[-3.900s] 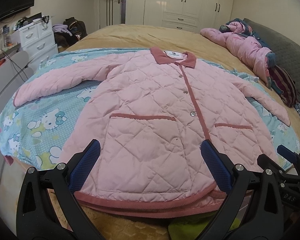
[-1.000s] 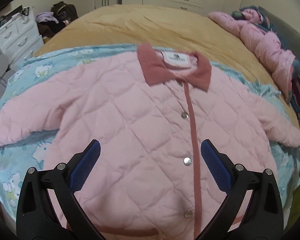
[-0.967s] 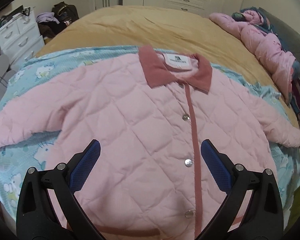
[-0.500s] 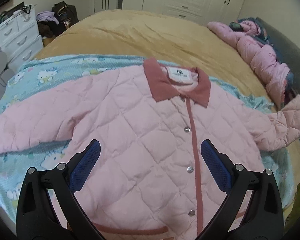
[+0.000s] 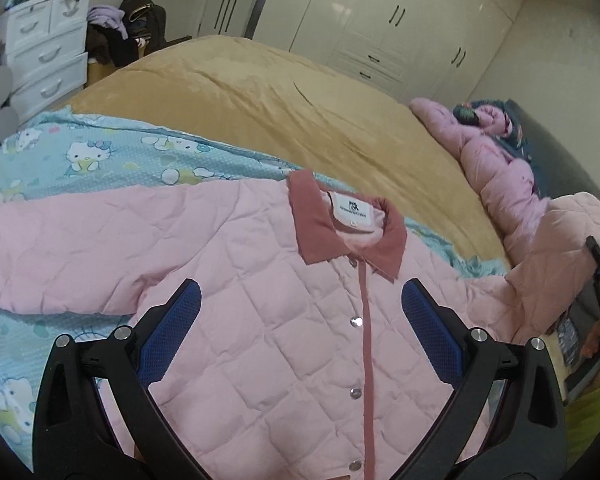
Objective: Fold large clothes
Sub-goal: 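Close the right gripper on the ribbed sleeve cuff and lift it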
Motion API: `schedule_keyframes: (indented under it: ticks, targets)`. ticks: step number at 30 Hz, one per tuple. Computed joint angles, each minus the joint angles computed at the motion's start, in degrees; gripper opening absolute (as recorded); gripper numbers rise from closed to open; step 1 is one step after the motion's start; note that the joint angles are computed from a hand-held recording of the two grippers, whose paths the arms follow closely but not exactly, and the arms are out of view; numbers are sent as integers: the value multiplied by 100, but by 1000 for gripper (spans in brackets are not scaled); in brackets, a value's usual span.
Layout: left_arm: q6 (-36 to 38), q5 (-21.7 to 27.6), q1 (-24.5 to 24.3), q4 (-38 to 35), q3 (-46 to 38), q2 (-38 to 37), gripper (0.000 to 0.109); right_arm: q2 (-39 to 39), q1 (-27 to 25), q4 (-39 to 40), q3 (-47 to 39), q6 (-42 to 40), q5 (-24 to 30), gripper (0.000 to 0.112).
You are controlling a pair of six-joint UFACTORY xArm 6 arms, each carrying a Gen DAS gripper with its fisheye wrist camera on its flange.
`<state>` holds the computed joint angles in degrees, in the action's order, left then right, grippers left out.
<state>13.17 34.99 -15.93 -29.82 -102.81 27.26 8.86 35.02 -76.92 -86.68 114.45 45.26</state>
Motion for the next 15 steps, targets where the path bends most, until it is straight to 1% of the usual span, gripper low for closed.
schedule_keyframes:
  ticks: [2,4,9,10,13,15]
  targets:
    - [-123,-79,62,77,-25,92,94,229,20,10,-235,-155,-113,16]
    - [-121,-101,142,-13,-59,174,94,723,128,139,-813,-439,-143,16]
    - [68,7,366,-460,-180,338,94,1890,278,589,-2179,-1094,-327,16]
    - [125,-7,403,-564,-175,344,94,2019,275,656,-2314,-1183,-379,16]
    - [388,39,528,-930,-218,389,94,2684,329,1034,-3122,-1623,-473,16]
    - [435,51,609,-1104,-254,442,94,3297,388,1385,-3913,-2028,-459,16]
